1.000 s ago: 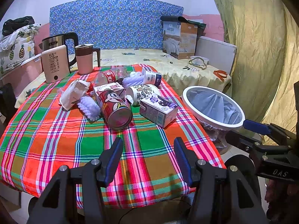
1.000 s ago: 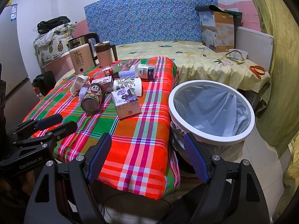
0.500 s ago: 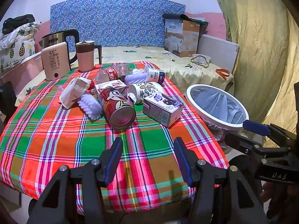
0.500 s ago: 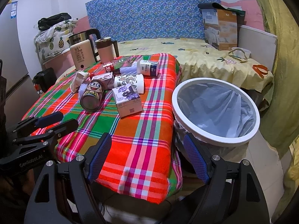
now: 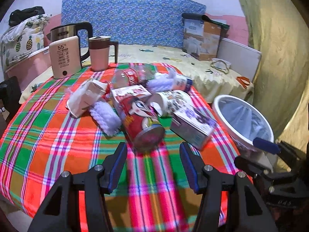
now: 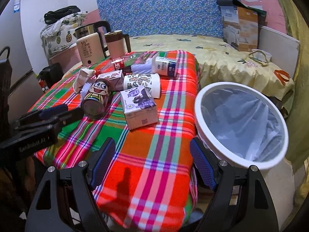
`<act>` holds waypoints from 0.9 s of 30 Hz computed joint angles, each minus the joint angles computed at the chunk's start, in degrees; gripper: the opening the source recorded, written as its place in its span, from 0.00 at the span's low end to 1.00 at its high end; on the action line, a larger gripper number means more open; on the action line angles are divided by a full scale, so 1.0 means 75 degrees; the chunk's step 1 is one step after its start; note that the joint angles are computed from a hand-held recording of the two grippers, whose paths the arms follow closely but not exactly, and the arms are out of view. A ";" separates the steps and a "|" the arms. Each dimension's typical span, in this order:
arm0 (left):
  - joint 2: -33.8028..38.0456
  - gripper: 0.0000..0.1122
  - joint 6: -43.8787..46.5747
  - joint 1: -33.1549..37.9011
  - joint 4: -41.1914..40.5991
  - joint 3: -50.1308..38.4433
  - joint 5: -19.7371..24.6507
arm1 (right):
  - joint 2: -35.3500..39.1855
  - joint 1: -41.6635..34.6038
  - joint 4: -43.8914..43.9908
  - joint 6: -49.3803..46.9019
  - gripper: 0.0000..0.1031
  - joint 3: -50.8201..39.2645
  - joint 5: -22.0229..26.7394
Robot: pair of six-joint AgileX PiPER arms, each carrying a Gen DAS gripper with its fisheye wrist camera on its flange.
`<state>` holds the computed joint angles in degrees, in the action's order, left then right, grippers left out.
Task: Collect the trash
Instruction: 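Grasp the red can with the left tool while the right tool grasps the purple juice carton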
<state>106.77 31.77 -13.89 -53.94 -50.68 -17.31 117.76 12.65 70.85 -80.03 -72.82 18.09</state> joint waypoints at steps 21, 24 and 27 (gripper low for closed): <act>0.1288 0.56 0.1768 0.0866 -0.1959 -0.1915 0.1084 | 0.1411 0.0135 -0.2575 0.2519 0.75 -0.2276 0.1004; 0.1302 0.52 0.1417 0.0896 -0.1551 -0.1897 0.1121 | 0.1372 0.0095 -0.2648 0.2621 0.58 -0.2253 0.1099; 0.1272 0.52 0.1185 0.0841 -0.1254 -0.1791 0.0980 | 0.1308 0.0029 -0.2564 0.2566 0.58 -0.2165 0.1095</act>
